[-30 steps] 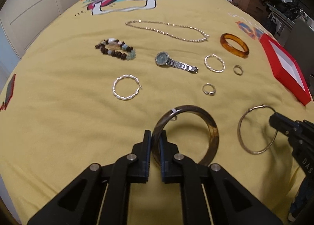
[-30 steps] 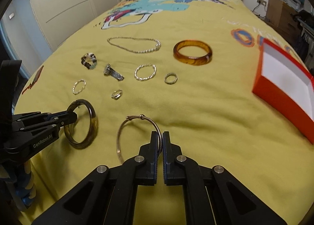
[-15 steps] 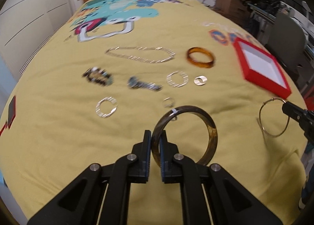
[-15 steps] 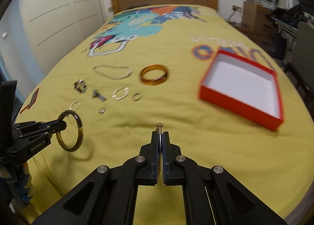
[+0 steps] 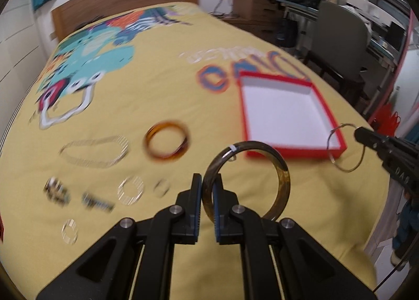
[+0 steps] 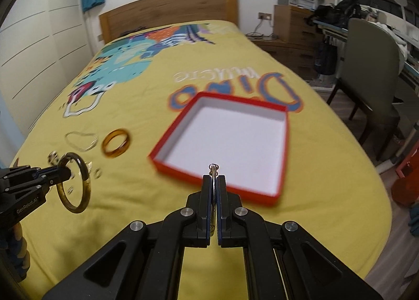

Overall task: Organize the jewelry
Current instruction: 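Carry the dark bangle and gold hoop bracelet into the red box with both grippers, then open both grippers to release the bangle and bracelet inside the box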

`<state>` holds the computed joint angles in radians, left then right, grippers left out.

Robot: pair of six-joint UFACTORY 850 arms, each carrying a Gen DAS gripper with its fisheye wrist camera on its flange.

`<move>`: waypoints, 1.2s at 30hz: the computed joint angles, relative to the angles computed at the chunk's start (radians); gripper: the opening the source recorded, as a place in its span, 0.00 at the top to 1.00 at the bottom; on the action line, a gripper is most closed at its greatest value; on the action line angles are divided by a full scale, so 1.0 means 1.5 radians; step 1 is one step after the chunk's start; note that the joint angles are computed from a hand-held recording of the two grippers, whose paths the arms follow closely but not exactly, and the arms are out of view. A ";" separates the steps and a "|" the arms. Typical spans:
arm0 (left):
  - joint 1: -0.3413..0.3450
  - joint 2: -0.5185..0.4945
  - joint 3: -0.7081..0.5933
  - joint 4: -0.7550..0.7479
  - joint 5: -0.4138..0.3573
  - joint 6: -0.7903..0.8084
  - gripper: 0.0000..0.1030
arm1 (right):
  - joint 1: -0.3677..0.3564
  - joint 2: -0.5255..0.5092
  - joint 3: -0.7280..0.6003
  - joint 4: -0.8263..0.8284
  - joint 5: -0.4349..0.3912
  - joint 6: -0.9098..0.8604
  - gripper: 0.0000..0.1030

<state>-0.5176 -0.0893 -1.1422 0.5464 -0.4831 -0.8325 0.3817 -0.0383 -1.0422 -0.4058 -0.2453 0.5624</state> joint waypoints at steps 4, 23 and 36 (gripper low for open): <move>-0.009 -0.096 -0.109 0.009 -0.007 0.021 0.93 | -0.032 -0.035 -0.036 0.071 0.014 -0.074 0.97; -0.016 -0.326 -0.315 -0.033 -0.080 0.088 0.93 | -0.115 -0.168 -0.114 0.385 0.015 -0.336 0.97; -0.005 -0.326 -0.308 -0.142 -0.066 0.157 0.80 | -0.104 -0.171 -0.105 0.200 0.002 -0.210 0.93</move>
